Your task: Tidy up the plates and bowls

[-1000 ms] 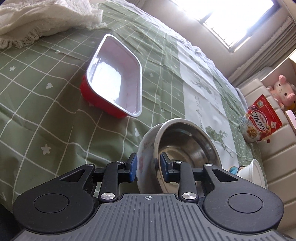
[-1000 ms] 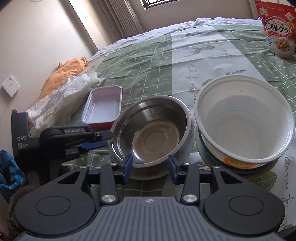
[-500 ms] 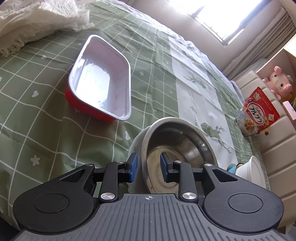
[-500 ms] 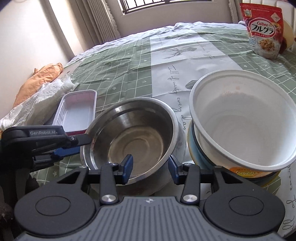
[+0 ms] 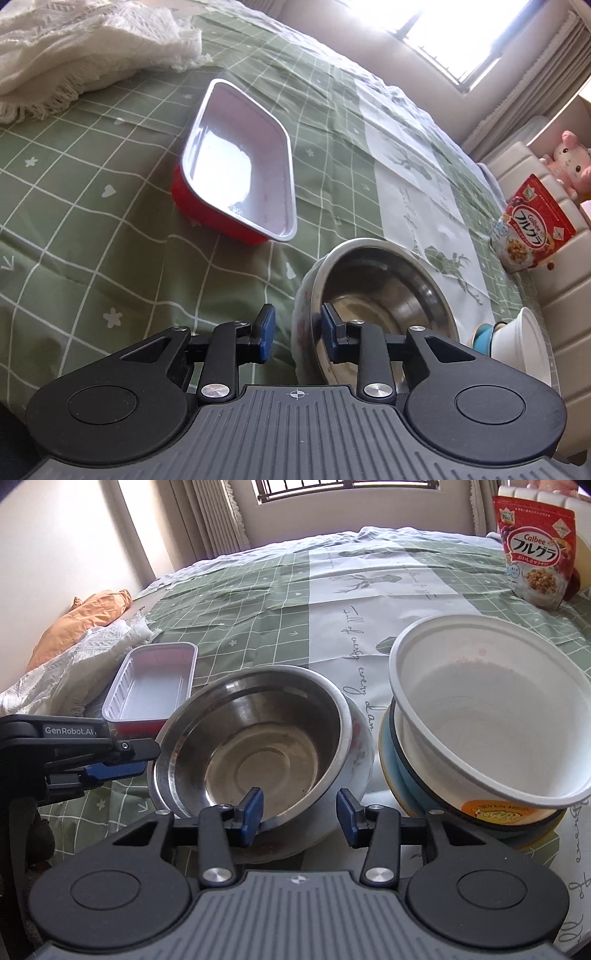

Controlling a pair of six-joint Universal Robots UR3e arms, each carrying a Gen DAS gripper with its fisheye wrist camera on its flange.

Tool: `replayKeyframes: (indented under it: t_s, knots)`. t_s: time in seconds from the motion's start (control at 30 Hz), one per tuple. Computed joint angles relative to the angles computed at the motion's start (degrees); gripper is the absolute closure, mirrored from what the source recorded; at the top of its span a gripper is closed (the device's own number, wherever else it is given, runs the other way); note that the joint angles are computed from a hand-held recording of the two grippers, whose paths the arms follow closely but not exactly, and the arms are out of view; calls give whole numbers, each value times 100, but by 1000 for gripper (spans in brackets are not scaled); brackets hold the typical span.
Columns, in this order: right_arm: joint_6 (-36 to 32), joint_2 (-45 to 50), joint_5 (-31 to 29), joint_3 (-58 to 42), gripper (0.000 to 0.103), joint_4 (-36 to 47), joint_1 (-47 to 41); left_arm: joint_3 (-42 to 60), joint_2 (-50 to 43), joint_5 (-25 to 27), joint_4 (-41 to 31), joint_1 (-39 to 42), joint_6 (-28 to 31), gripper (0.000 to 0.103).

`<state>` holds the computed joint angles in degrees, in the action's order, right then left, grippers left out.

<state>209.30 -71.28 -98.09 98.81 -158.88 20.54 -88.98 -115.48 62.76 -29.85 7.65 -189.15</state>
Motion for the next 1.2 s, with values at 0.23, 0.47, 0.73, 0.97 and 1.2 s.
replayKeyframes:
  t_s: [0.23,0.47,0.73,0.97,1.2]
  knots:
    - [388,-119,-7,260,48,-87,-17,333,-371,-117,-392,-101,140,70]
    - [711,55,702,249,46,-118,-341,289,-535,-806,-538,140,-54,75]
    - [651,508,705,-410,46,177,-243,281,-521,-814,-459,214,42,74]
    - [481,769,771,-742,45,226,-234,306,-558,-741,-361,273,-115,74]
    - [339,500,984,-338,45,-58,-409,226,-310,-302,-240,120,-208,75]
